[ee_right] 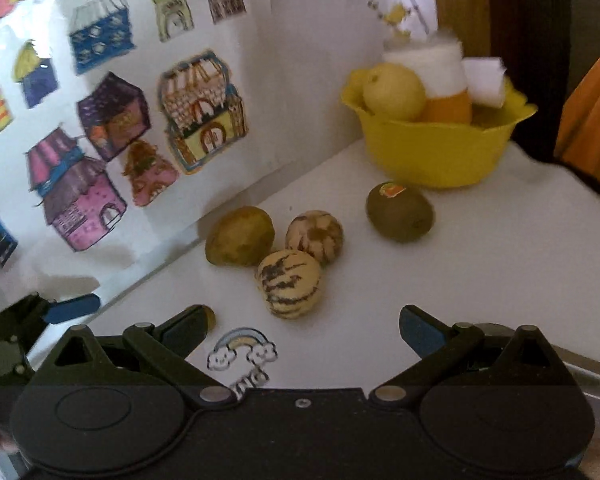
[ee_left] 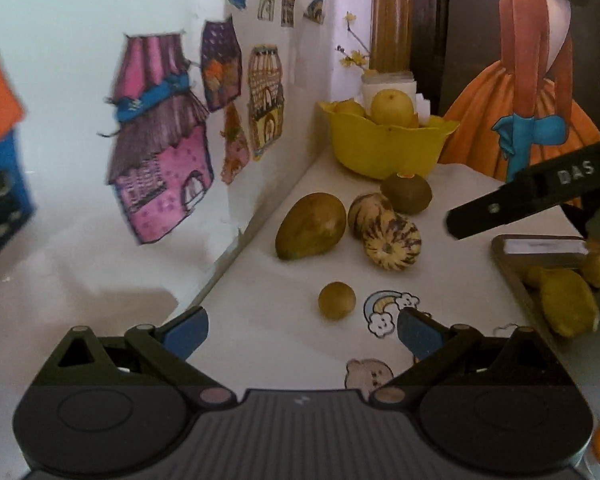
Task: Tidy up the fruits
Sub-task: 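Grasp the small tan round fruit with the left tool while the right tool grasps a striped melon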
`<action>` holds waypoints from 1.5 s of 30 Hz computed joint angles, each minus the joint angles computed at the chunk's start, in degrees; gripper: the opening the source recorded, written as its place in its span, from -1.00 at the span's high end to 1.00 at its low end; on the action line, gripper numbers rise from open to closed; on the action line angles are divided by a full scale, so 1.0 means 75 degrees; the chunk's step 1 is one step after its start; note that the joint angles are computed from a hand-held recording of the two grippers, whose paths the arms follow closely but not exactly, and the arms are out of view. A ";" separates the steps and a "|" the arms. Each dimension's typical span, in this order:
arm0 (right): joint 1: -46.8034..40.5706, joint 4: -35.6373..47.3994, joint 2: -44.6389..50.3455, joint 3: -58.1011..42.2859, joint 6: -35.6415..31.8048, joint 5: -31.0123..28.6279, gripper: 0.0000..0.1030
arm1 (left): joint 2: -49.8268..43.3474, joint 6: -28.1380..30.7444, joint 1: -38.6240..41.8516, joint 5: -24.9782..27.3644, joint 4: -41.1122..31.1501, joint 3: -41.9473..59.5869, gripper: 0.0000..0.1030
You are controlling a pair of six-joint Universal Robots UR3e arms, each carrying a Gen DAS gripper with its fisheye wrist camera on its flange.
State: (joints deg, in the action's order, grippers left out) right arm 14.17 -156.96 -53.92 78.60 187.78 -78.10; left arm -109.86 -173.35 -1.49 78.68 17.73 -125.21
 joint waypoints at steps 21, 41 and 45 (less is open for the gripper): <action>0.0140 0.0247 0.2227 -0.2403 0.0680 0.0137 -0.21 | -0.1392 -0.0226 -0.0057 -0.0606 -0.0604 0.1514 -0.31; 0.0081 -0.0536 0.2272 -0.1974 0.0997 0.0346 -0.04 | -0.1338 -0.0259 0.0122 -0.0904 -0.0866 0.1615 0.45; 0.0025 -0.1003 0.2229 -0.1653 0.1070 0.0465 0.02 | -0.1260 -0.0280 0.0191 -0.0959 -0.0849 0.1496 0.45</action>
